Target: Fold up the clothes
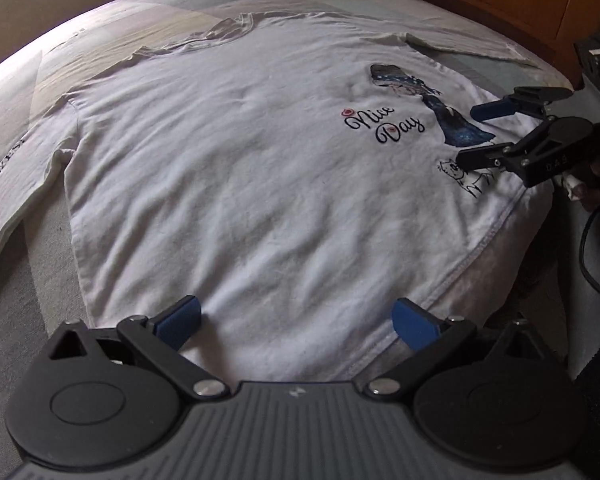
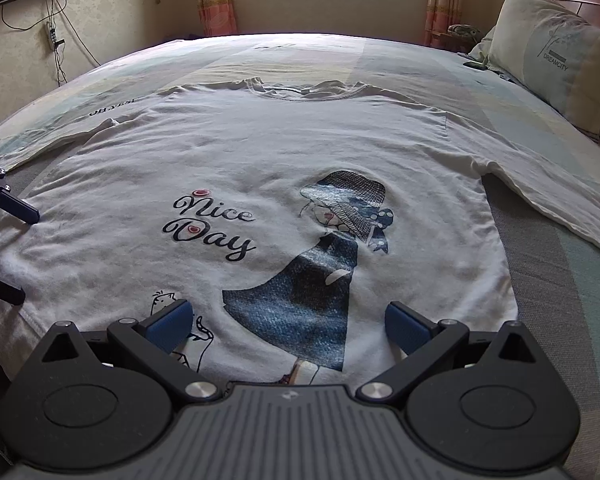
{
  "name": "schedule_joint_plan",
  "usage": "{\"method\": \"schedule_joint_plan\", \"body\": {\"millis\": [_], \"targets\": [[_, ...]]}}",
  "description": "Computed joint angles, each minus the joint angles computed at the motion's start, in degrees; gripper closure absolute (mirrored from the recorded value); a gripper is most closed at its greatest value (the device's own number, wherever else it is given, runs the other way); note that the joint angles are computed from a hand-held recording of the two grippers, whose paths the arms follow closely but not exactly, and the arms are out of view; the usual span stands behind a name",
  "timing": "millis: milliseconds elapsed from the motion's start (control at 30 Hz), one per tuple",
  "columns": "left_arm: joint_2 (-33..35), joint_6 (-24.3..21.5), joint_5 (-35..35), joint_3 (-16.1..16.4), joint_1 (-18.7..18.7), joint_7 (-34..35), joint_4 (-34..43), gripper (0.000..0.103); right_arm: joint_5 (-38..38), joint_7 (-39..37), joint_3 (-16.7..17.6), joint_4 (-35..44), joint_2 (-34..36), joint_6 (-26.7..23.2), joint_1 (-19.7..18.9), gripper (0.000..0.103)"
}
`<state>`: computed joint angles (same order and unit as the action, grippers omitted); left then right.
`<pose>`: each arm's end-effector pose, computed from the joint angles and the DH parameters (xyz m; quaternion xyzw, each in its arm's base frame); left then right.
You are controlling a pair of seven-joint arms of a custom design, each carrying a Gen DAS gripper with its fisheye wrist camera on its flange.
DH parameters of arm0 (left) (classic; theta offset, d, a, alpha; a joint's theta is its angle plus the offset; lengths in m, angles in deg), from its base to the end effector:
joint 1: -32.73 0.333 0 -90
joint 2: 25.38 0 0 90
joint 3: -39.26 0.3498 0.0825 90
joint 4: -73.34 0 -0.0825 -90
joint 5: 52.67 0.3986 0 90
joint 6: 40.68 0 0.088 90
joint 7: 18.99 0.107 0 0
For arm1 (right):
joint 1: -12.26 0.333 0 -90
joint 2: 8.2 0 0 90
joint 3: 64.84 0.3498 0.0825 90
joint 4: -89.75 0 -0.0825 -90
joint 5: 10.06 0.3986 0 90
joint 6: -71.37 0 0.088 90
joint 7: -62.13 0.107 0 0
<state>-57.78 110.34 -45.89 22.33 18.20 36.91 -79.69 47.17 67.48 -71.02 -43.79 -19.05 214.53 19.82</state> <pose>0.3374 -0.2170 0.4823 -0.6664 0.6935 -0.2140 0.1708 0.5137 0.0052 0.4736 -0.8488 0.3567 -0.1305 0.3677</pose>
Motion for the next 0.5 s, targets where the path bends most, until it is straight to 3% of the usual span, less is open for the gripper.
{"method": "schedule_joint_plan", "body": {"millis": [200, 233, 367, 500], "targets": [[-3.9, -10.7, -3.2, 0.4, -3.0, -1.0, 0.8, 0.001, -0.2, 0.1, 0.1, -0.1, -0.1, 0.2, 0.0, 0.0], [-3.6, -10.7, -3.2, 0.4, -2.9, -0.8, 1.5, 0.001, -0.2, 0.1, 0.1, -0.1, -0.1, 0.3, 0.0, 0.0], [-1.1, -3.6, 0.6, -1.1, 0.8, -2.4, 4.2, 0.001, 0.0, -0.1, 0.0, -0.2, -0.1, 0.4, 0.1, 0.0], [6.2, 1.8, 9.4, -5.4, 8.5, -7.9, 9.8, 0.001, 0.8, -0.9, -0.1, -0.4, -0.1, 0.5, 0.1, 0.0]]}}
